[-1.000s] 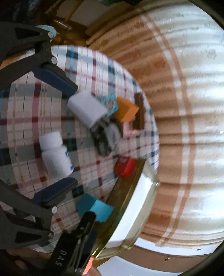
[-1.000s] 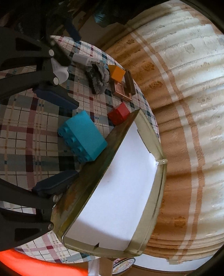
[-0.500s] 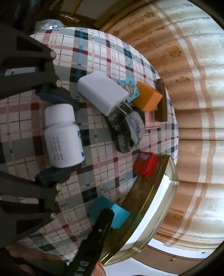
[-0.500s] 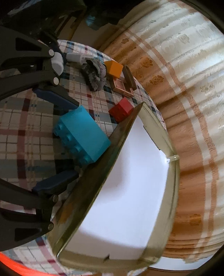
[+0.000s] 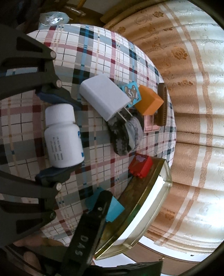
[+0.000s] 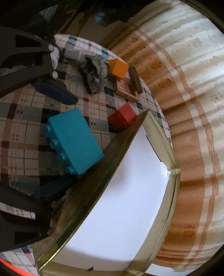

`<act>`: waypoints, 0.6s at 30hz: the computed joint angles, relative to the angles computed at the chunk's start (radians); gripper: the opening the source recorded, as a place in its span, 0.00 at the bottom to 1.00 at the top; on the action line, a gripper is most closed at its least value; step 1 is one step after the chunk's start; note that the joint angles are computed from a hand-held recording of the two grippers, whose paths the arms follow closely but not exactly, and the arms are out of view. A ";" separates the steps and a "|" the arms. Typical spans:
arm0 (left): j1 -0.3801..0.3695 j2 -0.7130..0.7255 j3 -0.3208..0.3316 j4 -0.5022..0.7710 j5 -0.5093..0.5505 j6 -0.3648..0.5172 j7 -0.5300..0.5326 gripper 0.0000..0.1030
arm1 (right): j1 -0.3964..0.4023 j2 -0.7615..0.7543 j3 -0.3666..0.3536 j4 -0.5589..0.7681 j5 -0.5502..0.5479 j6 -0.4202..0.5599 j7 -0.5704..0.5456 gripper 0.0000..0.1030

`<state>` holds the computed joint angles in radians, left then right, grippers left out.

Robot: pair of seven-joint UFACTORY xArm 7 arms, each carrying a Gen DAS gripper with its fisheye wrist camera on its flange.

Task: Organize rigid objects
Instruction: 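Grasp the teal lego brick with the right gripper while the left gripper grasps the white pill bottle, then carry the teal brick and pill bottle into the gold tin tray and open both grippers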

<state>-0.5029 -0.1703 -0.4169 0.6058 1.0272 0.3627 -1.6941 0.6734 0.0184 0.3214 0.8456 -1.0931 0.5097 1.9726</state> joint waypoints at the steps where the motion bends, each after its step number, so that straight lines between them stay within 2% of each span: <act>1: 0.000 0.003 -0.002 0.003 0.002 0.007 -0.002 0.59 | 0.001 -0.001 0.001 -0.001 0.011 0.003 -0.023 0.74; 5: -0.008 -0.002 -0.002 0.000 -0.006 0.021 -0.006 0.59 | -0.004 -0.017 0.002 -0.019 0.005 -0.024 -0.017 0.74; 10: -0.017 -0.024 -0.009 -0.012 -0.043 0.035 -0.004 0.59 | -0.014 -0.044 0.016 -0.043 -0.065 -0.084 0.084 0.74; 18: -0.024 -0.087 -0.060 -0.012 -0.063 0.104 -0.005 0.59 | -0.006 -0.108 0.065 -0.056 -0.137 -0.031 0.169 0.74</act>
<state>-0.5269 -0.2578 -0.4770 0.5937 0.9638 0.4667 -1.6995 0.6674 -0.0894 0.3864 0.7892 -1.2300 0.4785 2.1413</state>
